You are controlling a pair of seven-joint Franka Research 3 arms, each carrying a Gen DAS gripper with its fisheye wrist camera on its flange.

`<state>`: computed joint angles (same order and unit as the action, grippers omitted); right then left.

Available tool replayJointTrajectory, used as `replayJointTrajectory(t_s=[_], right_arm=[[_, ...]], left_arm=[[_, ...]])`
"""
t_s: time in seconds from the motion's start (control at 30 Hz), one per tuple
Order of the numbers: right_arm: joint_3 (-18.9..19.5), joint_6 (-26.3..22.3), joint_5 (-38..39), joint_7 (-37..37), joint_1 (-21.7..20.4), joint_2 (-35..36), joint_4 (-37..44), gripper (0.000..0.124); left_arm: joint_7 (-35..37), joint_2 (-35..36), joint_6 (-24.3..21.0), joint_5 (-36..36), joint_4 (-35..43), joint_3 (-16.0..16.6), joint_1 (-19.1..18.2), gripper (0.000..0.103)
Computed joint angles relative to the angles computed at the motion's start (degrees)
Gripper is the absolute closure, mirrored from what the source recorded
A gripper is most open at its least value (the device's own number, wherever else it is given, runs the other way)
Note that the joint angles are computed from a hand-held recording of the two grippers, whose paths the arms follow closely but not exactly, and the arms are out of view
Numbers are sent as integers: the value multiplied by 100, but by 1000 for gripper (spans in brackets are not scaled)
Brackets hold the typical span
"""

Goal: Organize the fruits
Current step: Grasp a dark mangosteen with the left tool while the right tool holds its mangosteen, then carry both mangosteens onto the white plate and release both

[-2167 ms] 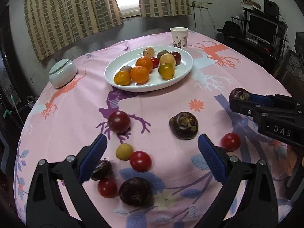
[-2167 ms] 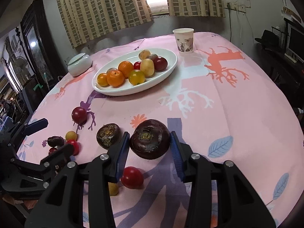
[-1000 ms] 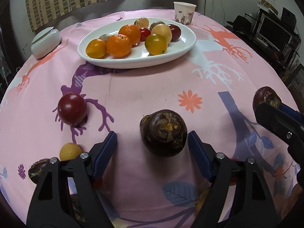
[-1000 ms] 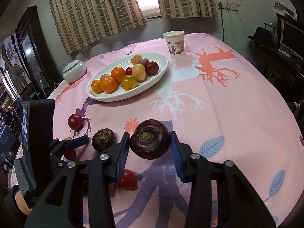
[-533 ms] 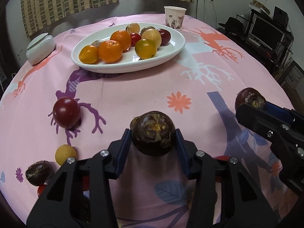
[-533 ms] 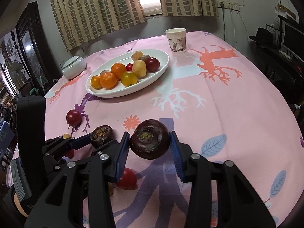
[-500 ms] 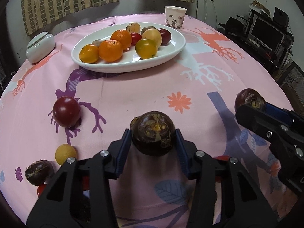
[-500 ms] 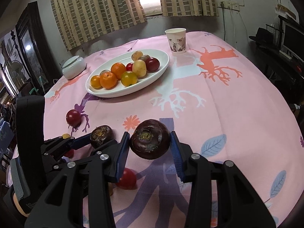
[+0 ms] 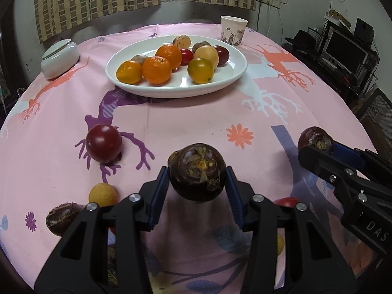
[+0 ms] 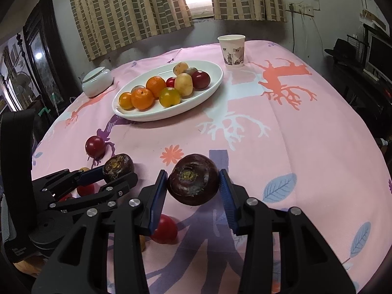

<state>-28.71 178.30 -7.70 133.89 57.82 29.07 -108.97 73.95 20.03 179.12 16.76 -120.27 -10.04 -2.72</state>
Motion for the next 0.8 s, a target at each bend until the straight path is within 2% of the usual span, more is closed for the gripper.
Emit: replayJointTrajectory(t_s=[0.13, 0.27, 0.3, 0.4, 0.5, 0.63, 0.7, 0.77, 0.8], right_arm=[[-6, -19, -8, -2, 4, 18, 17, 81], [43, -7, -6, -20, -45, 31, 24, 81], [47, 14, -2, -29, -51, 40, 24, 81], [242, 51, 59, -209, -218, 44, 45, 81], [474, 36, 172, -375, -404, 46, 90, 81], [415, 225, 325, -452, -348, 69, 44, 81], [687, 234, 496, -663, -562, 41, 57, 81], [1481, 97, 945, -1190, -1193, -38, 134, 81], [1699, 58, 862, -1188, -1376, -63, 167, 81]], left_arm=[[250, 0, 67, -148, -37, -358, 338, 56], [299, -58, 297, -94, -116, -263, 277, 56], [326, -72, 329, -118, -131, -349, 372, 56], [543, -80, 286, -338, -147, -969, 997, 56], [721, -104, 235, -605, -139, -1408, 1465, 56], [1008, -176, 170, -941, -170, -1860, 1968, 56], [1375, -155, 37, -1203, -135, -2340, 2460, 56], [1539, -192, -146, -1354, -46, -2335, 2515, 56], [1586, -217, -244, -1377, 11, -2228, 2443, 56]])
